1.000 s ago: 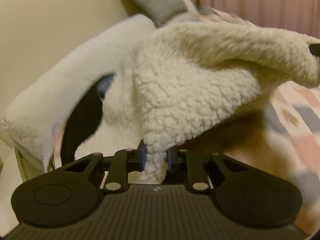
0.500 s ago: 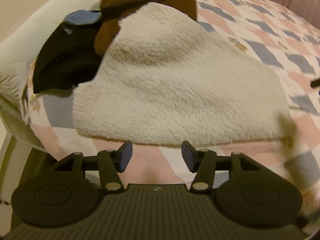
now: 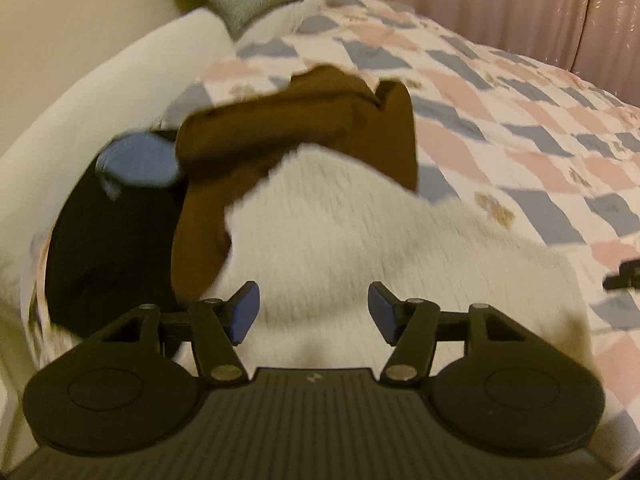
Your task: Fold clothes
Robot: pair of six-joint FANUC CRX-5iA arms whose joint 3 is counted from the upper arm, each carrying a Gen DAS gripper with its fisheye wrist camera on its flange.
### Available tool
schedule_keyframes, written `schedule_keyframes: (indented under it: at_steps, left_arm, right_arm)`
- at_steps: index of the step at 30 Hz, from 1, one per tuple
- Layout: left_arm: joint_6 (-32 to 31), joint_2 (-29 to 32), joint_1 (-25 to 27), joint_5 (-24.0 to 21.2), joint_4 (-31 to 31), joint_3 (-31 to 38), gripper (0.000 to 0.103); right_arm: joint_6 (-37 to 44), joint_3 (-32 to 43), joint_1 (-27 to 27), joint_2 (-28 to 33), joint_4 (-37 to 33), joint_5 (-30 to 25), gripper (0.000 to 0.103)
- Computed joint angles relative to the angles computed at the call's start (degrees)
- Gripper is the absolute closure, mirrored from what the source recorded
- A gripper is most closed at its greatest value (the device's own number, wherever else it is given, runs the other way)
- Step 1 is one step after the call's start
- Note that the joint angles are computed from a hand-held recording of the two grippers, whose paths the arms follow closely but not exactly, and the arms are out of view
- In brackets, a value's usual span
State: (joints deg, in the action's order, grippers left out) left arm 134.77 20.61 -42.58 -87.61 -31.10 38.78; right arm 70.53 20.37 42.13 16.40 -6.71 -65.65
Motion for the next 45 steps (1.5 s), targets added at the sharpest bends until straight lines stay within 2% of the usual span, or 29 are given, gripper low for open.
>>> schedule_keyframes:
  at_steps: [3,6,8,10,13,17,20,21,22,23,25,26,27,28,29,30,33,35,38,41,45]
  left_arm:
    - [-3.4,0.6,3.7,3.2,1.0,-0.3,0.038]
    - [-6.4,1.2,6.9,5.6,1.9,-0.6,0.037]
    - [-8.5,1.2,8.9,7.6,3.4,-1.6,0.031]
    - [-10.3,1.1,10.6,9.6,4.9,-3.0,0.019]
    - [-13.0,0.0,13.1,13.6,8.7,-6.7,0.016]
    - [-17.9,-0.6,16.3,18.7,15.1,-11.0,0.018]
    - [-21.3,-0.9,17.2,21.2,18.3,-13.3,0.036]
    - [-21.8,-1.3,17.6,22.3,19.5,-14.4,0.048]
    - [-21.5,-1.6,17.7,23.1,20.2,-15.1,0.054]
    - [-21.2,-1.7,17.6,23.4,20.3,-15.4,0.057]
    - [-20.5,-1.8,16.6,22.8,19.0,-15.1,0.073]
    - [-20.1,-1.8,16.0,22.3,18.2,-14.8,0.077]
    - [-19.8,-1.4,15.1,21.0,16.6,-13.8,0.091]
    - [-19.4,-1.0,14.0,19.4,14.8,-12.6,0.093]
    - [-18.9,-0.6,12.9,17.8,13.0,-11.5,0.094]
    - [-17.7,-0.7,11.8,16.6,11.4,-10.8,0.095]
    - [-12.8,-1.9,8.6,13.3,7.1,-10.0,0.096]
    - [-8.3,-4.0,6.2,11.7,4.5,-10.2,0.096]
    - [-2.3,-5.9,1.0,6.7,-0.6,-8.1,0.097]
    - [1.8,-5.8,-5.7,0.1,-7.4,-2.6,0.097]
    - [2.6,-2.9,-14.4,-7.7,-16.6,8.1,0.097]
  right_arm:
    - [3.3,2.3,-1.0,3.4,-0.8,-0.3,0.036]
    - [5.6,5.8,-2.3,7.8,-1.5,-1.7,0.035]
    - [6.9,7.8,-2.9,10.4,-1.1,-2.0,0.027]
    - [8.3,9.4,-3.3,12.8,-0.4,-1.5,0.018]
    - [11.8,13.0,-4.2,16.8,-0.3,-1.1,0.009]
    - [16.0,18.9,-5.3,22.3,-0.9,-3.8,0.006]
    - [18.0,23.0,-6.1,25.8,-2.0,-6.8,0.005]
    - [18.1,23.7,-6.3,26.5,-2.3,-7.5,0.005]
    - [18.2,24.0,-6.5,27.1,-2.5,-8.1,0.006]
    - [18.3,24.2,-6.5,27.5,-2.7,-8.9,0.008]
    - [19.1,22.6,-6.3,27.2,-2.2,-9.0,0.016]
    - [19.4,21.0,-6.2,26.5,-2.0,-8.1,0.016]
    - [19.3,19.2,-6.2,25.5,-2.0,-7.0,0.028]
    - [19.0,17.5,-6.2,24.6,-2.1,-6.1,0.047]
    - [18.8,15.9,-6.2,23.7,-2.2,-5.1,0.06]
    - [18.8,14.4,-6.4,22.7,-2.8,-4.5,0.079]
    - [19.0,6.6,-5.6,17.2,-1.0,0.8,0.085]
    - [18.7,-0.9,-4.8,11.3,0.6,6.6,0.087]
    - [15.5,-13.2,-3.9,0.4,3.6,16.3,0.088]
    - [8.2,-25.4,-2.7,-11.1,9.8,24.7,0.09]
    - [-1.1,-38.8,-0.7,-25.4,20.9,30.6,0.09]
